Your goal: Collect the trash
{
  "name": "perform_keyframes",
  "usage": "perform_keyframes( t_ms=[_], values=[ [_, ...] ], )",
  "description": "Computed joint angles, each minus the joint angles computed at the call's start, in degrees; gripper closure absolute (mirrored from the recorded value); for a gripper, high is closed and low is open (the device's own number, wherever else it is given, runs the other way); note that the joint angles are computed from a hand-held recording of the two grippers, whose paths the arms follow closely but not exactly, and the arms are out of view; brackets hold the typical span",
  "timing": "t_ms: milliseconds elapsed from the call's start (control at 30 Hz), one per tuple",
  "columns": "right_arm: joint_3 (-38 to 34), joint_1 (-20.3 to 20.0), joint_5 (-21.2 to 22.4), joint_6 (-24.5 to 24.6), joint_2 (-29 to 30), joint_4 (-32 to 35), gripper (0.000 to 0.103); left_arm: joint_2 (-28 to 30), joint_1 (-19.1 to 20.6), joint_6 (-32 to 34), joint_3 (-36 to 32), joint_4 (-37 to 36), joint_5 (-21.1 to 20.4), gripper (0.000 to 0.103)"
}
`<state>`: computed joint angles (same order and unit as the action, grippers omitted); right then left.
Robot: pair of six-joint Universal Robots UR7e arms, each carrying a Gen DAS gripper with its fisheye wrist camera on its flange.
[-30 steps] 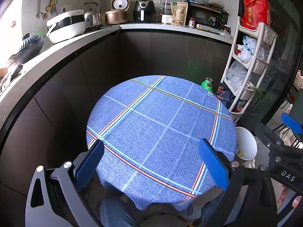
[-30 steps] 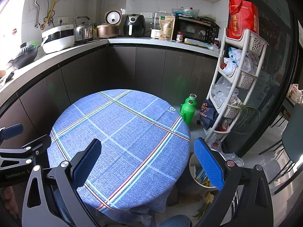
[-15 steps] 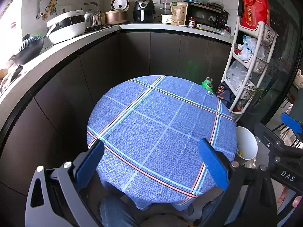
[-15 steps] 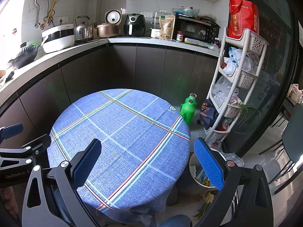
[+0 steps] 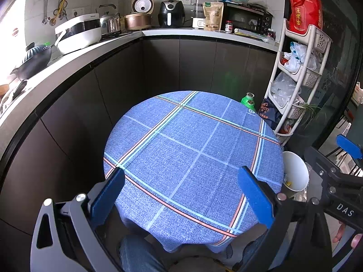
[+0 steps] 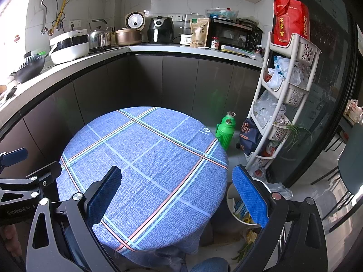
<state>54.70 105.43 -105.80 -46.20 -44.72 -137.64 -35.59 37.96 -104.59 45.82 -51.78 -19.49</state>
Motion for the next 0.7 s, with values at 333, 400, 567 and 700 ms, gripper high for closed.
perform_keyframes(
  t_ms=[333,400,567,700],
  values=[
    [-0.2,0.0,0.0,0.1,0.0,0.2,0.009,-1.1,0.3,3.0,2.1,-3.9,0.3,0.004],
    [-0.2,0.0,0.0,0.1,0.0,0.2,0.009,-1.2,0.5,4.0,2.3,-4.7,0.5,0.004],
    [0.0,-0.1,0.1,0.2,0.0,0.0,0.009,-1.4,0.6,5.2,2.8,-6.0,0.9,0.004],
    [0.2,-0.2,0.1,0.2,-0.1,0.0,0.009,-1.4,0.6,5.2,2.9,-6.0,0.8,0.004]
  ],
)
